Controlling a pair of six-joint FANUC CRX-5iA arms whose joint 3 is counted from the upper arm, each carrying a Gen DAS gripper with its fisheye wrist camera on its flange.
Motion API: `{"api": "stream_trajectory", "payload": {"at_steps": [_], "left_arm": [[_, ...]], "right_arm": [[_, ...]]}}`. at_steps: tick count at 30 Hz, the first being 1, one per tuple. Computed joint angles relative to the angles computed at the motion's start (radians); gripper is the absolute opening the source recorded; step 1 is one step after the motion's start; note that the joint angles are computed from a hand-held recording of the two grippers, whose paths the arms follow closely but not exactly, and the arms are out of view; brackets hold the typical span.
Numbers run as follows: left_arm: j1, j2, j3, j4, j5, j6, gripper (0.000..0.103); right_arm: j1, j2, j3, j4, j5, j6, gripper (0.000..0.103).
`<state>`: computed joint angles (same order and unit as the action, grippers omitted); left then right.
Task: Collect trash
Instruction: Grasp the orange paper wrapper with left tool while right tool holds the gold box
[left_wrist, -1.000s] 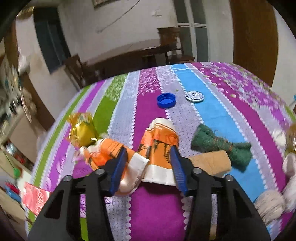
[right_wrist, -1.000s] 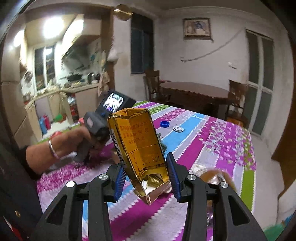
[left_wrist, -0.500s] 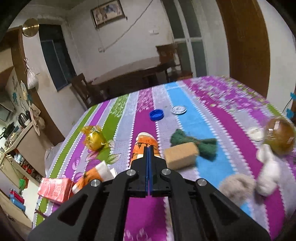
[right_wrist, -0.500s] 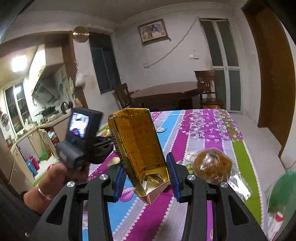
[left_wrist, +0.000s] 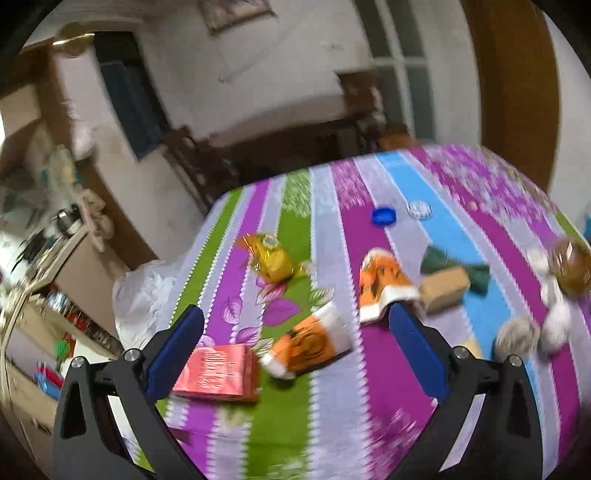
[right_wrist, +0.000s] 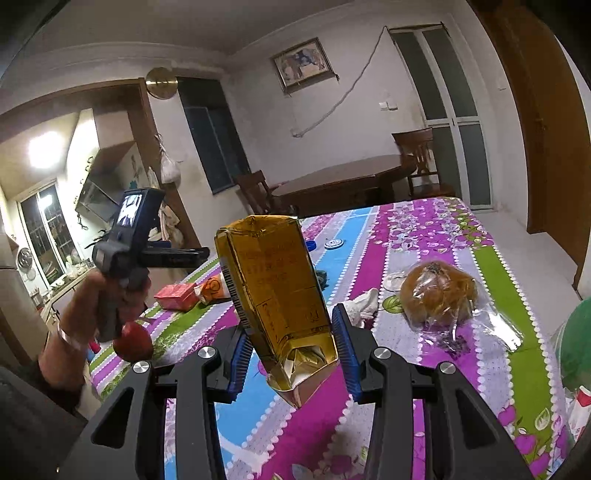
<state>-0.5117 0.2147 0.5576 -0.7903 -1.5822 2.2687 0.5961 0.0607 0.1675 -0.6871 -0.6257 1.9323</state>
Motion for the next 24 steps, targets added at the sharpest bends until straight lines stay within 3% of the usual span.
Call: {"api": "stream_trajectory", "payload": {"at_steps": [6,11,13,14,15,19,21,24], "left_arm": [[0.211,-0.083,-0.147,0.332,0.171,-0.498,0.097],[0.268,-0.059,-0.203,0.417,0.214,-0.730,0.095],[0.291,-0.040,-0.215,0.452,0.215,-0.776,0.079],[0.300,-0.033,-0.220,0.465,0.215,-0.787,0.062],[0.315,-0.023,-0.226,0.489,0.210,-0.796,0.035],[0.299,-0.049,-0.263,0.465,0.258,-0.761,0.025],[0.273,-0.074,-0.265,0.437,0.278,-0.717,0.009],[0.211,-0.130,-0.251,0.384,0.326,-0.612,0.009]], "right_arm": [[-0.053,-0.037,-0.053,-0.048,-0.002,0.021,0.043],[-0.069,-0.068,-0.107,-0.002,0.031,-0.086,0.043],[-0.059,-0.085,-0.132,0.045,0.061,-0.134,0.043],[-0.052,-0.092,-0.142,0.069,0.073,-0.153,0.043],[-0.044,-0.096,-0.149,0.092,0.084,-0.173,0.043],[-0.007,-0.108,-0.177,0.195,0.133,-0.261,0.043],[0.008,-0.102,-0.180,0.251,0.149,-0.313,0.043],[0.049,-0.091,-0.198,0.422,0.178,-0.455,0.043]]}}
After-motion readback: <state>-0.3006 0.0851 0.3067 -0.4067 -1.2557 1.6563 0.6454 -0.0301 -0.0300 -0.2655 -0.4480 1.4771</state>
